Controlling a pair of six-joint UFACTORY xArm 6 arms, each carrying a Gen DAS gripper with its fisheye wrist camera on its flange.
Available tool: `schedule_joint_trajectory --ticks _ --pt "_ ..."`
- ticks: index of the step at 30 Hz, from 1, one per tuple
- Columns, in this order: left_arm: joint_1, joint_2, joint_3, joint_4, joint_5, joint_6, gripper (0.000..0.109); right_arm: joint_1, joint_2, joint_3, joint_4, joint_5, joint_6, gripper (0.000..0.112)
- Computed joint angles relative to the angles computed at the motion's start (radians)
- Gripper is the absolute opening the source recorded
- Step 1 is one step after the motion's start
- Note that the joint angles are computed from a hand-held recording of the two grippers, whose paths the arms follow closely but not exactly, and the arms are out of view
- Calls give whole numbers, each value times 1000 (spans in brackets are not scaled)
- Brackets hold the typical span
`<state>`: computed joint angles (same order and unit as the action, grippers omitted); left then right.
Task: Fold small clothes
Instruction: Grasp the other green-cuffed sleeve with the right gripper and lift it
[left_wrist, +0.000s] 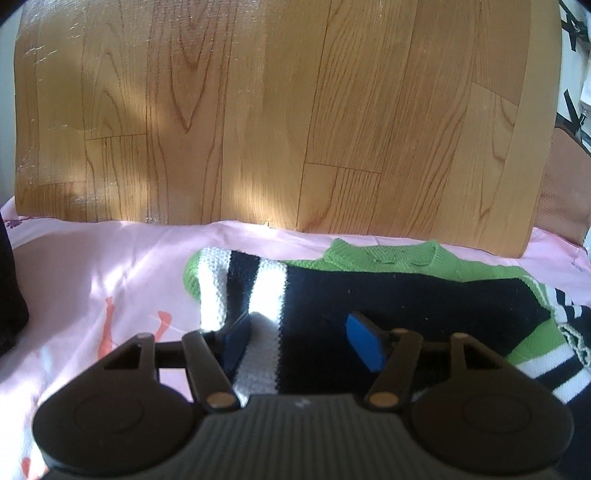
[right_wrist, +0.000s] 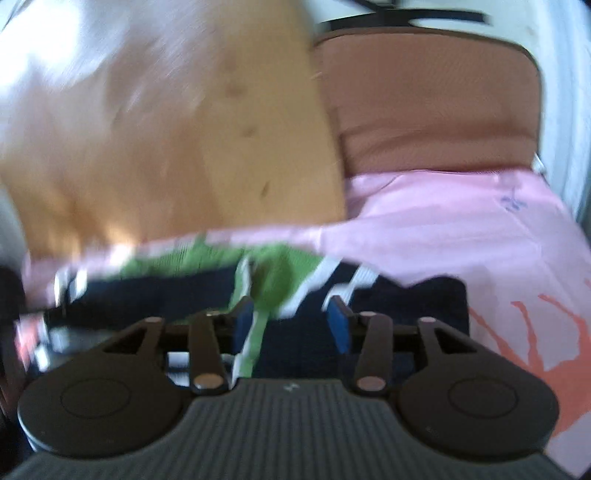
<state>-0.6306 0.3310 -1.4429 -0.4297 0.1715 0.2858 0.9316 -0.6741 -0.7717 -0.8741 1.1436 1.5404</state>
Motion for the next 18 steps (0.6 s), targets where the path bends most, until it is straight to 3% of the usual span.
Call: schedule_joint_trajectory --ticks 2,5,6,7,8,10,14,16,18 --pt "-1 -5 5 -37 -1 27 60 -4 49 -6 31 -18 -66 60" --pt "-2 -12 4 -150 3 114 60 -35 65 28 37 -41 -62 57" --pt "-3 -15 3 -214 4 164 60 -36 60 28 19 -28 -44 43" --pt "-4 -17 1 -275 5 210 60 -44 51 17 35 -7 -40 17" --pt "-3 -18 -4 -337 10 256 61 -64 13 22 46 -18 -13 14" --pt "6 -15 -22 -458 36 334 61 -49 -39 -2 -17 43 89 14" --pt "35 -6 -54 -620 87 393 61 -70 -37 -153 -131 119 132 14" --pt "50 -4 -63 -679 98 406 61 -108 18 -258 -170 75 121 14" --pt "60 -5 -64 -715 82 411 61 -169 86 -346 -179 -40 107 14"
